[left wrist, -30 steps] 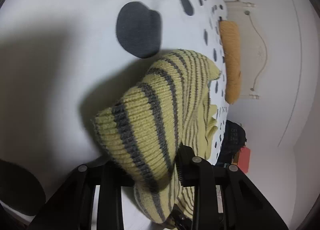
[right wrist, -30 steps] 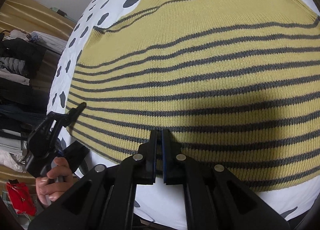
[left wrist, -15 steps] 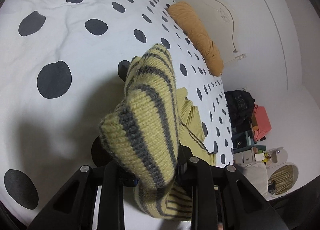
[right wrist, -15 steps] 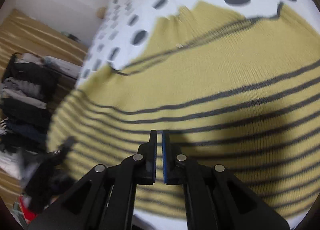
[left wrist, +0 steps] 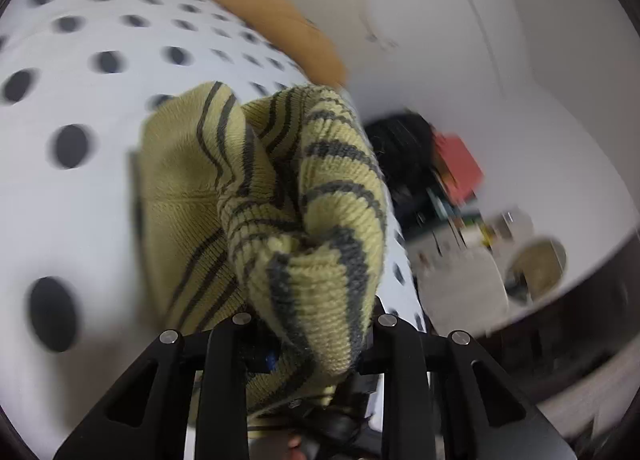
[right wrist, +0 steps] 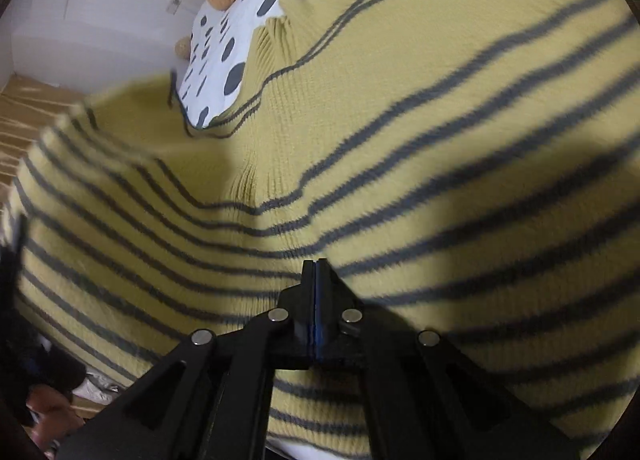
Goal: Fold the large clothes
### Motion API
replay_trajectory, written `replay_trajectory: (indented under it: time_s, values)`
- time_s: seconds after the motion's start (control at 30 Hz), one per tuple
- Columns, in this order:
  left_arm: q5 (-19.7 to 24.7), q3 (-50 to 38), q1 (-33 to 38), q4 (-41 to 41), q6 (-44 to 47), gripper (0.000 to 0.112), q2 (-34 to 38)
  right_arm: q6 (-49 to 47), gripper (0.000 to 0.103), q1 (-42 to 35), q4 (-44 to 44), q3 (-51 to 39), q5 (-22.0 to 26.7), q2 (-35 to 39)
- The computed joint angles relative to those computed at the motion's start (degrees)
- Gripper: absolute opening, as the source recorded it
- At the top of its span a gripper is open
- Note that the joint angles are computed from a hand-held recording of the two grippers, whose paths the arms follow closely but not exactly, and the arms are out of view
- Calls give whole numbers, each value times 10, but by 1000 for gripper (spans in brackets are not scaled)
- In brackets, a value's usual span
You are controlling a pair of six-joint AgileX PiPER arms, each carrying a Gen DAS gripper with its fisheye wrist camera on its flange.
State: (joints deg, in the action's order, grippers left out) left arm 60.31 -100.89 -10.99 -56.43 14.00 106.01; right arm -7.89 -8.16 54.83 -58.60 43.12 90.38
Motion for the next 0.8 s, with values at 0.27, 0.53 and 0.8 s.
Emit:
replay_trajectory:
  time_s: [0.27, 0.53, 0.8]
  values:
    - [71, -125, -170, 51, 5, 25, 99, -124, 0, -167, 143, 217, 52, -164]
    - [46, -36, -207, 115, 4, 27, 79, -167, 0, -290, 175, 296, 146, -210]
    - [78, 62, -168, 13, 54, 56, -28, -79, 24, -423, 37, 227, 228, -284]
